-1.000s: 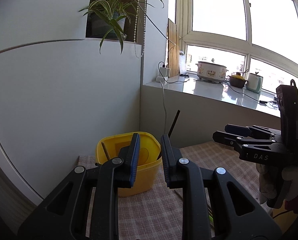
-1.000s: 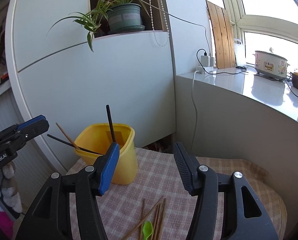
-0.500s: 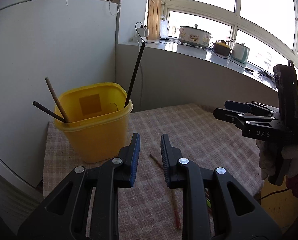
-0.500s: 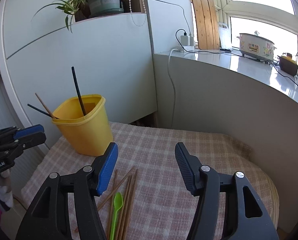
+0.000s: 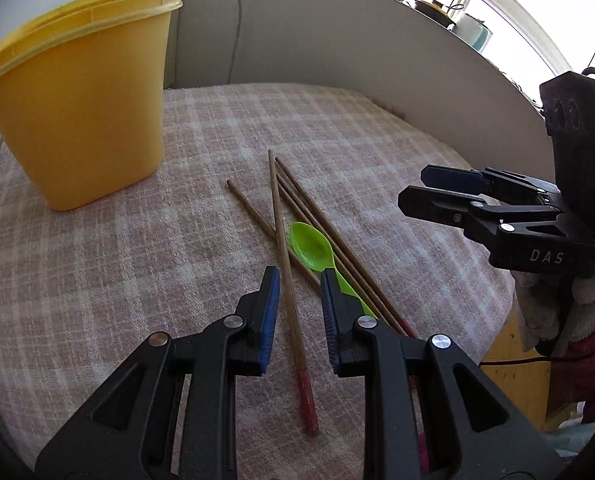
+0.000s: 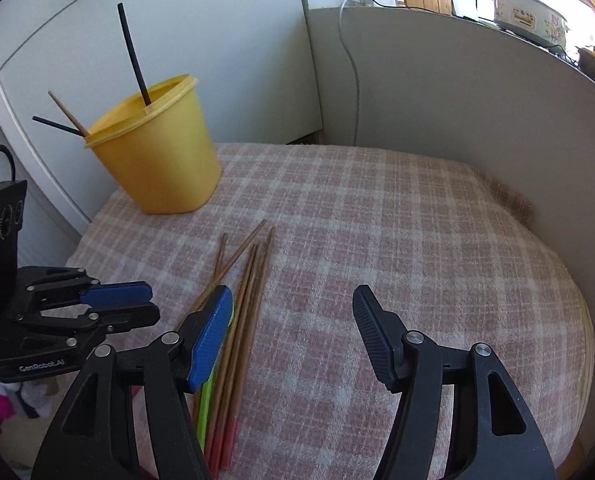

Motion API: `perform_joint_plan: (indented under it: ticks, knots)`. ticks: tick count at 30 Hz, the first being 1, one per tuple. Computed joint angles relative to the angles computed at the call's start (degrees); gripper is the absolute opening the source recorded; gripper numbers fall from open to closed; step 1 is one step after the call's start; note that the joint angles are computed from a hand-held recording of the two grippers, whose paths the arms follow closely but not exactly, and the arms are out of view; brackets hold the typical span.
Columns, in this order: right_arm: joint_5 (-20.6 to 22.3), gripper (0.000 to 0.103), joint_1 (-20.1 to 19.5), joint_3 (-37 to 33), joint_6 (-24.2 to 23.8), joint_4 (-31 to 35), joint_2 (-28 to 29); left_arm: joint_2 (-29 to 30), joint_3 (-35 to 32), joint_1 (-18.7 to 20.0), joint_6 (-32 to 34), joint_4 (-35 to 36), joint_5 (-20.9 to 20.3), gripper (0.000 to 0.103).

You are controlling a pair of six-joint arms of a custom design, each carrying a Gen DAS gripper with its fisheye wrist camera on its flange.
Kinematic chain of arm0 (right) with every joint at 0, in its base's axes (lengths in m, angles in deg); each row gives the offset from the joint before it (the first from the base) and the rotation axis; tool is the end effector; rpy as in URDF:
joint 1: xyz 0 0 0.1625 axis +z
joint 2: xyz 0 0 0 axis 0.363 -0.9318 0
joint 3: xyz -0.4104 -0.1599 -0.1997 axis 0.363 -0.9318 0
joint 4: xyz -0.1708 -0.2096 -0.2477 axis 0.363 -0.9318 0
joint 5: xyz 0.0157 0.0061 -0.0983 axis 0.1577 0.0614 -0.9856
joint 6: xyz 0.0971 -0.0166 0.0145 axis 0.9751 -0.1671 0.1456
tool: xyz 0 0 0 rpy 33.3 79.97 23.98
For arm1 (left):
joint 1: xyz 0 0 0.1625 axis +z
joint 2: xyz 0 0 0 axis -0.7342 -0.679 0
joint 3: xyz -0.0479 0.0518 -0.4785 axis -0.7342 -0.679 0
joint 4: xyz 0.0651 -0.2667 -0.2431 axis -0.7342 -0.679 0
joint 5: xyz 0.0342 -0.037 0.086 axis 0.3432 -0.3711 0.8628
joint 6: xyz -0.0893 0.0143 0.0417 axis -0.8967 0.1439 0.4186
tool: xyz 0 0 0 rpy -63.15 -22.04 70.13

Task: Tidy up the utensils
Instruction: 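Move both tools down to the wooden chopsticks on the cloth, then close the right tool on a wooden chopstick while the left tool closes on another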

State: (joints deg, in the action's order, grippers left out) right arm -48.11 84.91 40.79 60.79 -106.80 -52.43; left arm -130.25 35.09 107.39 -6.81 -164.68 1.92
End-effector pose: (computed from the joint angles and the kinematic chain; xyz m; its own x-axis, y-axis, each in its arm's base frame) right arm 0.3314 -0.7703 0.1367 -0.7006 -0.5887 0.4033 -0.6841 0.7148 -0.1449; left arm -0.1843 -0.7067 0.2672 -0.8873 0.0370 -0.4598 0.2741 0.8440 -0.4610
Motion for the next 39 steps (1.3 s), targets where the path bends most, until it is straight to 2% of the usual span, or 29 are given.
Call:
perform_joint_plan:
  ticks: [4,10,14,22,23,28,39]
  knots:
    - [0.3,0.060,-0.4,-1.7,1.6,4.8,0.9,0.9,-1.5,0.8,-0.9,2.1,-0.8,0.020]
    - [0.8,0.033,-0.8,-7.2,5.4,14.5,3.4,2.4,-4.1,1.7,-1.1,5.0,-0.7,0.020]
    - [1.2,0.023,-1.1,-10.6,7.4,19.1,5.2,3.3,-5.8,2.2,-0.9,5.9,-0.6,0.020]
    - [0.9,0.016,-0.9,-14.4,7.9,22.3,7.2,4.4,-7.1,2.6,-0.4,6.4,-0.4,0.019]
    - [0.9,0.015,-0.8,-14.9,8.0,22.7,7.4,4.4,-7.1,2.7,-0.3,6.3,-0.3,0.013]
    - [0.2,0.015,-0.7,-16.1,7.4,24.3,7.8,3.9,-6.6,3.0,-0.7,6.2,-0.1,0.008]
    - [-1.9,0.013,0.1,-19.2,7.0,28.6,9.5,3.1,-5.7,2.9,-1.0,6.0,0.5,0.008]
